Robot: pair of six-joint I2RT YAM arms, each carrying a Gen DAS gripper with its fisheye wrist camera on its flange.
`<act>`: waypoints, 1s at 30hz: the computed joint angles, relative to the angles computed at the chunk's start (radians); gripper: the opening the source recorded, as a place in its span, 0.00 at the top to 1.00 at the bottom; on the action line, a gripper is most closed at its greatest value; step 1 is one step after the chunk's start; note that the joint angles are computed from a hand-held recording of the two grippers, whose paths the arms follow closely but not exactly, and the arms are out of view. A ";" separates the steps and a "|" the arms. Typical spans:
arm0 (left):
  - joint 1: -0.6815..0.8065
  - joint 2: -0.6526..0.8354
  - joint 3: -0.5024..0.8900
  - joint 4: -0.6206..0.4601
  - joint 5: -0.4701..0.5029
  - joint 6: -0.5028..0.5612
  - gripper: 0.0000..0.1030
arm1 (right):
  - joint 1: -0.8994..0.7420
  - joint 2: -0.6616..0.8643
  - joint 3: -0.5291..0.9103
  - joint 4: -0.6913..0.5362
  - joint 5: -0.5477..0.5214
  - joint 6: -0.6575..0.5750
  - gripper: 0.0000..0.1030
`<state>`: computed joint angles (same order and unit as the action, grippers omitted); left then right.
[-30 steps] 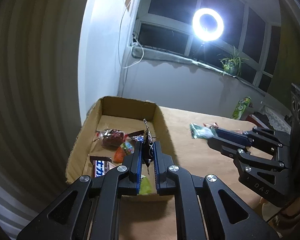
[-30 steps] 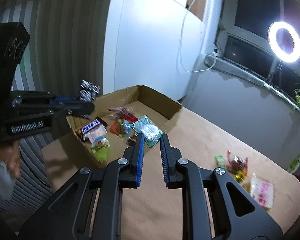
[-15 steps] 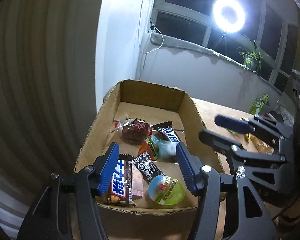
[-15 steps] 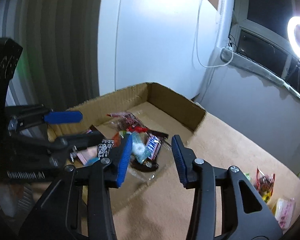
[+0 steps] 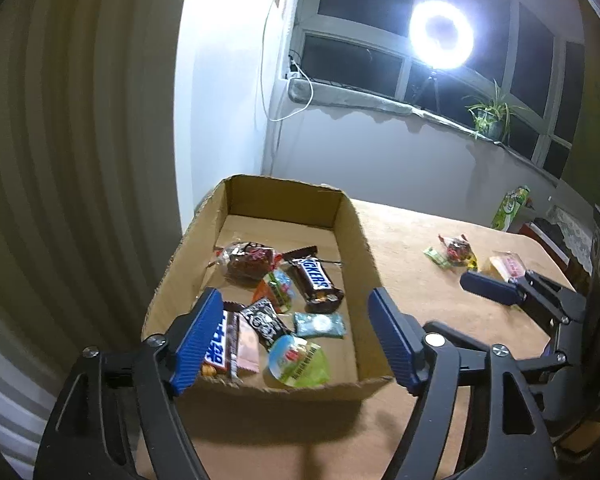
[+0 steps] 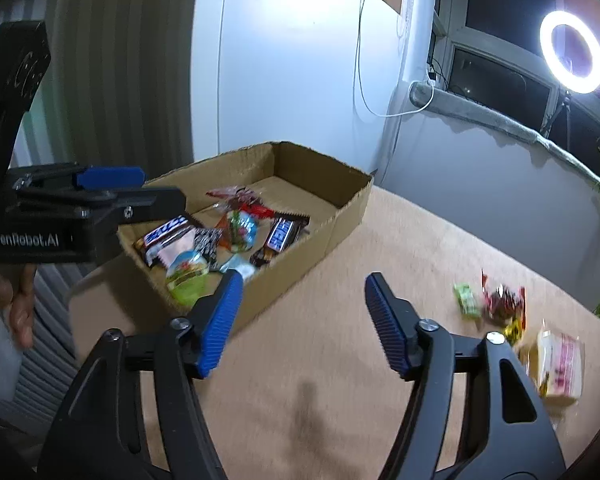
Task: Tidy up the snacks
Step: 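Withdraw both tools from the box back toward the snack pile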
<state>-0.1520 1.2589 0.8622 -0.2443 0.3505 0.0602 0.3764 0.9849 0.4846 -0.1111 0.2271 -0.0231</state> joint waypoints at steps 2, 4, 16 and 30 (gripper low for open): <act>-0.016 -0.028 -0.009 -0.012 -0.010 -0.005 0.23 | 0.009 -0.049 -0.024 -0.024 0.010 0.007 0.33; -0.035 -0.051 -0.014 -0.028 -0.019 -0.012 0.23 | 0.012 -0.113 -0.050 -0.062 0.008 0.018 0.32; -0.235 -0.116 0.004 -0.094 -0.139 -0.050 0.23 | -0.076 -0.445 -0.141 -0.289 -0.042 0.009 0.26; -0.501 0.003 0.091 -0.112 -0.277 -0.097 0.22 | -0.614 -0.606 -0.189 -0.383 -0.453 -0.167 0.21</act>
